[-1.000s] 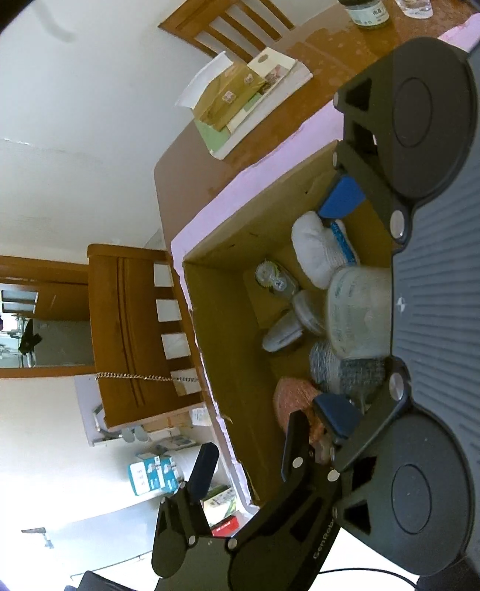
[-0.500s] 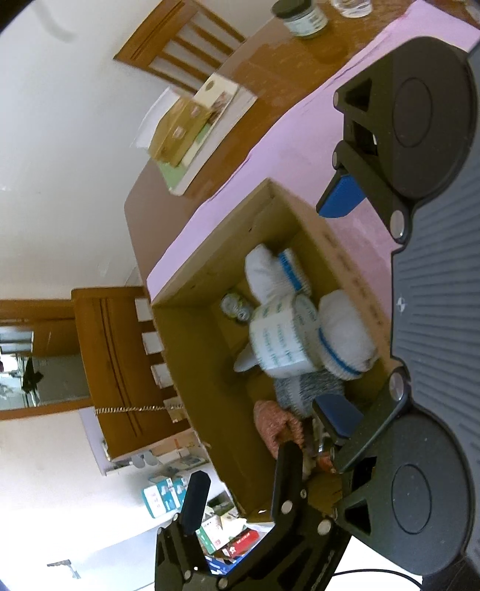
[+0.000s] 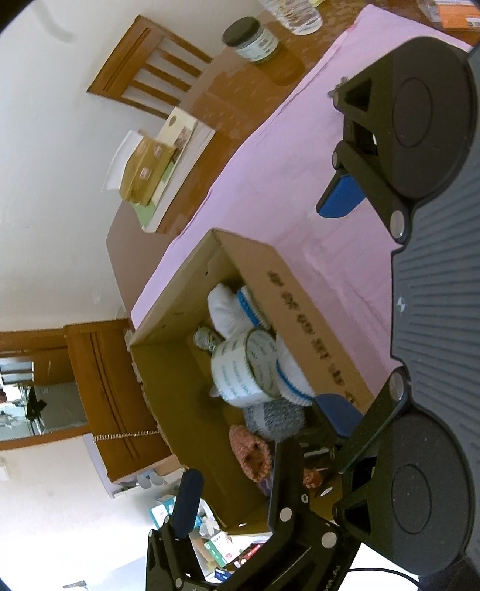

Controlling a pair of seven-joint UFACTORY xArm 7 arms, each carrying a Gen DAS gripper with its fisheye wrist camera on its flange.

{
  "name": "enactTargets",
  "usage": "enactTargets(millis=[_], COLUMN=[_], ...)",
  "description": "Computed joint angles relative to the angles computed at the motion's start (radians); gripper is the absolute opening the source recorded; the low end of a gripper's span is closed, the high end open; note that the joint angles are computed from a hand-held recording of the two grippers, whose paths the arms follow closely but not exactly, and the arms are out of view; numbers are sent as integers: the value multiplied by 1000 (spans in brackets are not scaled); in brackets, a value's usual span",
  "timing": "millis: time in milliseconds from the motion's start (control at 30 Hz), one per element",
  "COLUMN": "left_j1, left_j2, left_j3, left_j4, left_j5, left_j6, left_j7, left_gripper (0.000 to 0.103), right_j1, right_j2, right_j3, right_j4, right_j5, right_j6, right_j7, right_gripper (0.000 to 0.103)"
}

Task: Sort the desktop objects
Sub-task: 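Withdraw both grippers from the box back toward the table, then lower the left gripper onto the cream barcode box and close it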

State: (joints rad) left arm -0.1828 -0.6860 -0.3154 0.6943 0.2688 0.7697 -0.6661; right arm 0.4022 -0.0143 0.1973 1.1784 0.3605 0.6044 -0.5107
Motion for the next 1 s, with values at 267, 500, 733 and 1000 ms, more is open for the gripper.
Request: enactTargets(millis=[267,500,733,1000], left_j1=[-11,-28,-55,-88], left_j2=[52,130,223,339], left_j3=[-22,-37,-47,-50], left_j4=[38,89,135,204], left_j5=[8,25,59,103], left_j6=[-6,-36,-87,-114], left_j7=[-21,-42,-69,-125], left_gripper=[94,94,94,94], right_j1=[-14,-30,-57,-93], right_j2=[-43,-105,-171,-227], right_j3=[-17,-43,-77,-117], right_j4=[-57,-144,-250,-337], right_j5=[17,6,-25,-49], right_j6=[-19,-60,-114,-125], right_j7=[-3,10,54,88], right_gripper=[103,103,103,103])
